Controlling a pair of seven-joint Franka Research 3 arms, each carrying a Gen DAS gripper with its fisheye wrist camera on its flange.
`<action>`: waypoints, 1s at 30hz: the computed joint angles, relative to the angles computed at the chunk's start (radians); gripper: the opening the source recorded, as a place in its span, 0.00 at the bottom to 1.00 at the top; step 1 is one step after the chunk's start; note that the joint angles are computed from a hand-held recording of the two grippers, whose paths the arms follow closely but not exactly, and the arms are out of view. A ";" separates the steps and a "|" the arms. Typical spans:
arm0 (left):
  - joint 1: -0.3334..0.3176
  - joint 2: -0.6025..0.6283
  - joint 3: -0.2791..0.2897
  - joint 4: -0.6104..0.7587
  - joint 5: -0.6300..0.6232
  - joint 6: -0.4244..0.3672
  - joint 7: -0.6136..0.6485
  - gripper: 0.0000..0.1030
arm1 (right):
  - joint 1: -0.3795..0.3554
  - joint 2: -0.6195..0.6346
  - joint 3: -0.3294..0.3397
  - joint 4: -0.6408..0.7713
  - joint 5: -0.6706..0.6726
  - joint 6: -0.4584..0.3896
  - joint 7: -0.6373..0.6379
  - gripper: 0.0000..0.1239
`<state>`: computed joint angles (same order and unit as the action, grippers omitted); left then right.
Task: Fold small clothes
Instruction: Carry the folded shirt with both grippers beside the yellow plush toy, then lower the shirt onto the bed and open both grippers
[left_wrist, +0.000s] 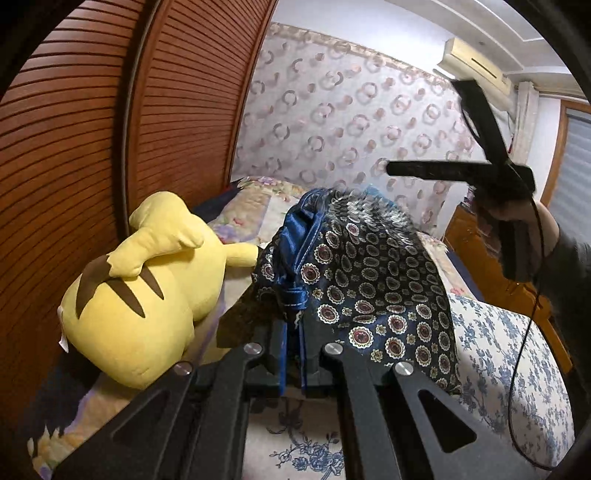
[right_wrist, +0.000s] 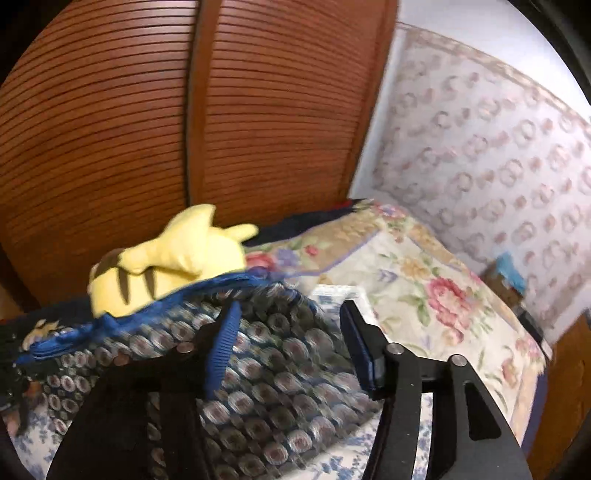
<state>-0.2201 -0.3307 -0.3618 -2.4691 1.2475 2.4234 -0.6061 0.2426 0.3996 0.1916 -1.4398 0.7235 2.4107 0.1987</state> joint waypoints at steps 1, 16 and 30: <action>-0.001 0.000 0.002 0.001 -0.007 0.001 0.005 0.03 | -0.006 0.000 -0.001 -0.003 0.008 -0.004 0.005 0.48; -0.035 -0.059 -0.038 0.013 -0.127 -0.097 0.188 0.51 | -0.014 0.056 -0.016 -0.041 -0.069 -0.059 0.205 0.49; -0.090 0.072 -0.073 0.189 -0.108 -0.179 0.310 0.53 | -0.107 -0.328 -0.111 -0.493 0.265 -0.015 -0.058 0.49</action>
<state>-0.3098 -0.2590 -0.4345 -2.2804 1.1400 2.2448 -0.2958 0.1358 0.0714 0.0810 -1.9324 0.9883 2.3961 0.1405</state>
